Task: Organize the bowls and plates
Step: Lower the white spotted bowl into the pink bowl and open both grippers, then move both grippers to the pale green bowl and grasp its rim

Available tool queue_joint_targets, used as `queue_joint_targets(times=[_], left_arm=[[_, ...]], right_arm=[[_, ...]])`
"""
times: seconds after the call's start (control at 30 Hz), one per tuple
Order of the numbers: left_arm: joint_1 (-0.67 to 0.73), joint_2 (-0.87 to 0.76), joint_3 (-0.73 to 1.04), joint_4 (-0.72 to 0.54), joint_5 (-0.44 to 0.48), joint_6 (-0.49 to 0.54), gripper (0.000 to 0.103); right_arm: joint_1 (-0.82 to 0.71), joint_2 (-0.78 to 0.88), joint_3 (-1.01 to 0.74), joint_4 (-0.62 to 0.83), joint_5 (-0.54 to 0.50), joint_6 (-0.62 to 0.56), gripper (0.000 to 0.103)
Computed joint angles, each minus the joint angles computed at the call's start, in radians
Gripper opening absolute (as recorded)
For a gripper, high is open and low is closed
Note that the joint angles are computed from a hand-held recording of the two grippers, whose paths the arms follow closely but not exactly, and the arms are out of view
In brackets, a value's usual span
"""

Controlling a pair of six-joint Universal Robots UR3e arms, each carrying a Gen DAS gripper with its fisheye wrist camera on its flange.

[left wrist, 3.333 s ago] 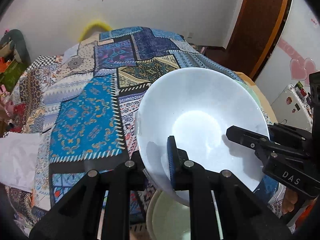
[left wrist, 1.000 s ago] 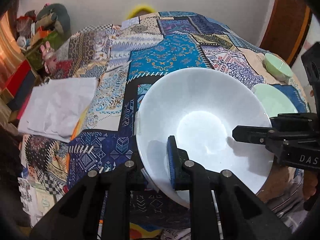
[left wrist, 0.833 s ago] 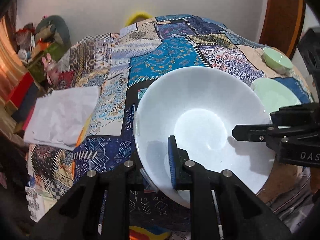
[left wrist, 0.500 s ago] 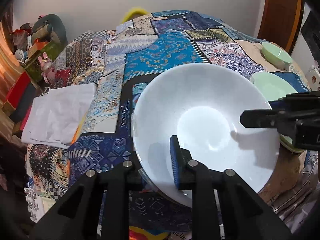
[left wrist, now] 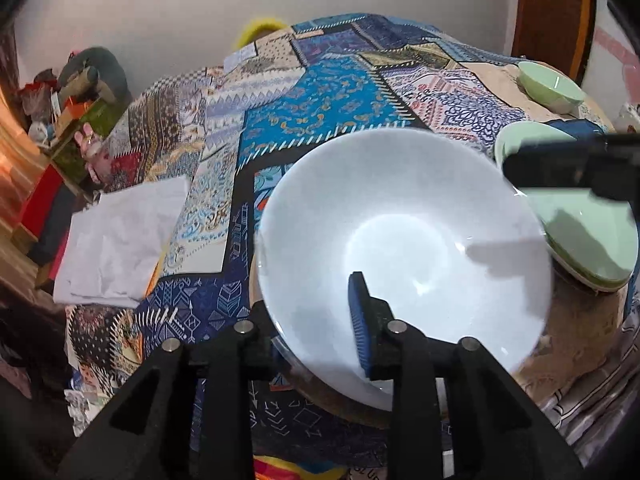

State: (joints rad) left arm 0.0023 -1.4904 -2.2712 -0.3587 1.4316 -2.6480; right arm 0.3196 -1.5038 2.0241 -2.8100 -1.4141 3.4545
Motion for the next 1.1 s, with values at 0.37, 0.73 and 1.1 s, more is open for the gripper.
queue_joint_targets(times=[0.37, 0.73, 1.1], left_arm=[[-0.085, -0.047, 0.17, -0.194, 0.08, -0.078, 0.064], [-0.086, -0.014, 0.336, -0.407, 0.084, -0.191, 0.066], [-0.296, 0.003, 0.498, -0.353, 0.125, -0.29, 0.072]], right_arm=[[-0.041, -0.059, 0.071, -0.022, 0.016, -0.017, 0.051], [-0.13, -0.225, 0.182, 0.0, 0.023, -0.072, 0.051], [-0.441, -0.632, 0.323, 0.234, 0.089, -0.24, 0.052]])
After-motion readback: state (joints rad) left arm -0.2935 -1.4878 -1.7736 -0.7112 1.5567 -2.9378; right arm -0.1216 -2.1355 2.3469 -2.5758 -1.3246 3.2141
